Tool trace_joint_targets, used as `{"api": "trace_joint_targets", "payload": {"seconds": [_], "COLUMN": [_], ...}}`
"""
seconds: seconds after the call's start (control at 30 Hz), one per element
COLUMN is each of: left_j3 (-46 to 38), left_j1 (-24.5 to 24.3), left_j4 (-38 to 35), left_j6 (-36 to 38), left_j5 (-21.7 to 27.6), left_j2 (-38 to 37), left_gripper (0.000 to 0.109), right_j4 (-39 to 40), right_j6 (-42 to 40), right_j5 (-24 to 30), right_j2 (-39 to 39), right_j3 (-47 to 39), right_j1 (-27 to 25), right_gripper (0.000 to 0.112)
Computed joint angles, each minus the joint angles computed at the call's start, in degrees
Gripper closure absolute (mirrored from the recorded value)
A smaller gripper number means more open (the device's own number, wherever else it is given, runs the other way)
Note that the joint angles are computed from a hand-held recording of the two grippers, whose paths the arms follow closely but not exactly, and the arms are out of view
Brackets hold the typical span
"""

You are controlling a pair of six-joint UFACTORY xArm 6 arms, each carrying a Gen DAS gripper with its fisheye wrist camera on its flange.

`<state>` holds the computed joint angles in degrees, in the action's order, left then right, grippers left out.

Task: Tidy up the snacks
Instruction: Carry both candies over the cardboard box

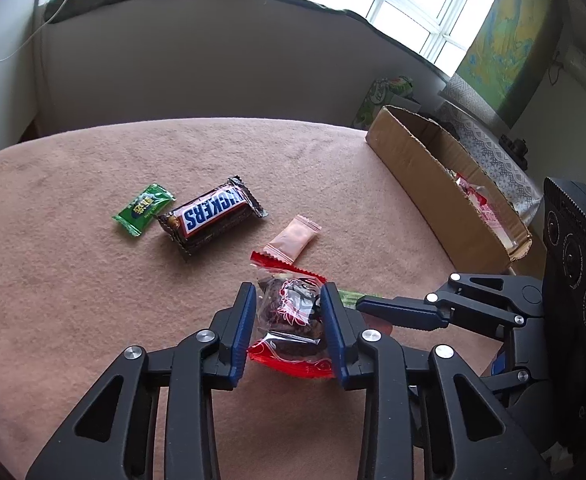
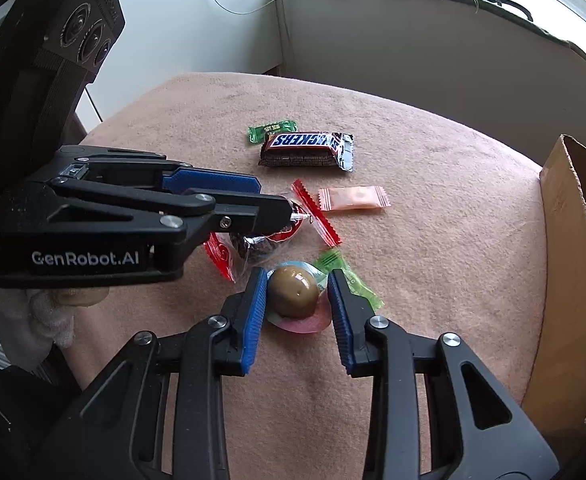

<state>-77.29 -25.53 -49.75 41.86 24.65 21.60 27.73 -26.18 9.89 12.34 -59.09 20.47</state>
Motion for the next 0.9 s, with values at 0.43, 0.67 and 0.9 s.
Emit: {"api": "trace_joint_targets", "payload": {"seconds": [0.43, 0.67, 0.9], "left_j3": [-0.91, -0.56, 1.15], "left_j1": [0.49, -0.46, -1.09], "left_j4": [4.29, 9.02, 8.89], "left_j6": [-3.98, -7.18, -6.78], "left_j5": [1.48, -0.18, -2.52], "left_j2": [0.46, 2.0, 0.47], "left_gripper": [0.069, 0.068, 0.074], "right_j4": [-6.11, -6.0, -7.39], "right_j6": [5.93, 5.99, 7.03], "right_j5": [-0.52, -0.69, -1.9], "right_j2": [-0.85, -1.89, -4.12], "right_j3": [1.54, 2.9, 5.15], "right_j1": [-0.55, -0.96, -1.19], "right_gripper": [0.08, 0.08, 0.083]}}
